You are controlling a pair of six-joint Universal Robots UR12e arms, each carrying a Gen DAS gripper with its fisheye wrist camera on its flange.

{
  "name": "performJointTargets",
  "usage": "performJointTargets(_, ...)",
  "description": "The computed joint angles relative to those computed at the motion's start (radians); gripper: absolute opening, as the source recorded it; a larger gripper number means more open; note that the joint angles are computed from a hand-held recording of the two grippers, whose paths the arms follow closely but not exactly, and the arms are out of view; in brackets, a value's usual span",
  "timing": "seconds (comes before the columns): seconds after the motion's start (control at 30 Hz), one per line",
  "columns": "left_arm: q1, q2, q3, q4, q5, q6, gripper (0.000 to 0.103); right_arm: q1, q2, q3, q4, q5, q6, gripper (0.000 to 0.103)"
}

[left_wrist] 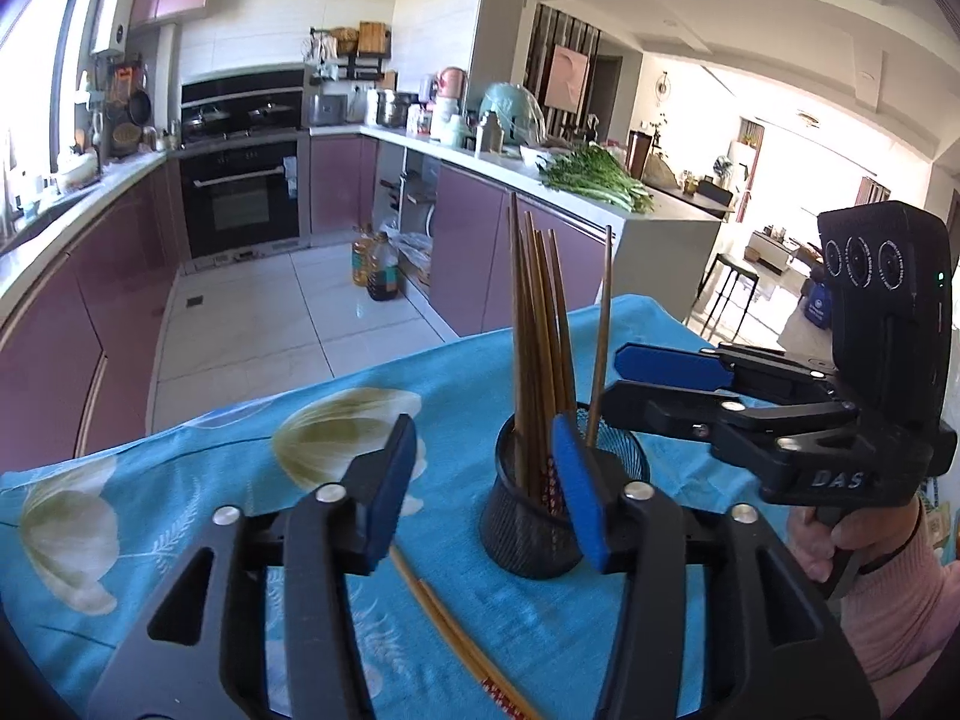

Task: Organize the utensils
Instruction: 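Open both grippers, releasing the chopsticks, and pull back from the holder, then move both open grippers over the last two chopsticks on the cloth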

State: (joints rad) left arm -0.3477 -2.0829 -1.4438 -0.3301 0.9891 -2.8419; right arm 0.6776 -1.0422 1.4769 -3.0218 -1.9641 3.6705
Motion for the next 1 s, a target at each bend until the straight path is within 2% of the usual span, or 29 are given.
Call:
performJointTargets(0.03,0.006,0.008,-0.019,0.025,0.004,-0.005,0.055,0.005,-0.001,0.002,-0.011,0.009,-0.022,0.045)
performJointTargets(0.1,0.019,0.026,-0.065,0.075,0.011,-0.014,0.062,0.014,-0.002,0.010,-0.028,0.036,-0.045,0.054)
performJointTargets(0.17,0.031,0.042,-0.106,0.116,0.033,-0.017,0.065,0.018,-0.001,0.016,-0.036,0.063,-0.049,0.059)
performJointTargets(0.23,0.041,0.054,-0.139,0.118,0.046,-0.013,0.070,0.025,0.006,0.018,-0.026,0.091,-0.041,0.065)
performJointTargets(0.37,0.050,0.063,-0.176,0.082,0.097,0.005,0.070,0.034,0.026,0.008,0.036,0.126,-0.021,0.077)
performJointTargets(0.47,0.053,0.056,-0.179,0.047,0.128,0.018,0.070,0.038,0.040,-0.002,0.091,0.142,0.013,0.078)
performJointTargets(0.6,0.046,0.040,-0.169,-0.005,0.157,0.026,0.069,0.047,0.054,-0.022,0.174,0.125,0.036,0.077)
performJointTargets(0.7,0.039,0.029,-0.154,-0.071,0.154,0.048,0.069,0.045,0.060,-0.019,0.177,0.153,0.071,0.074)
performJointTargets(0.83,0.018,0.009,-0.125,-0.147,0.187,0.071,0.067,0.044,0.058,-0.008,0.175,0.162,0.103,0.074)
performJointTargets(1.0,0.000,-0.011,-0.097,-0.203,0.216,0.090,0.066,0.041,0.049,0.007,0.171,0.168,0.124,0.073)
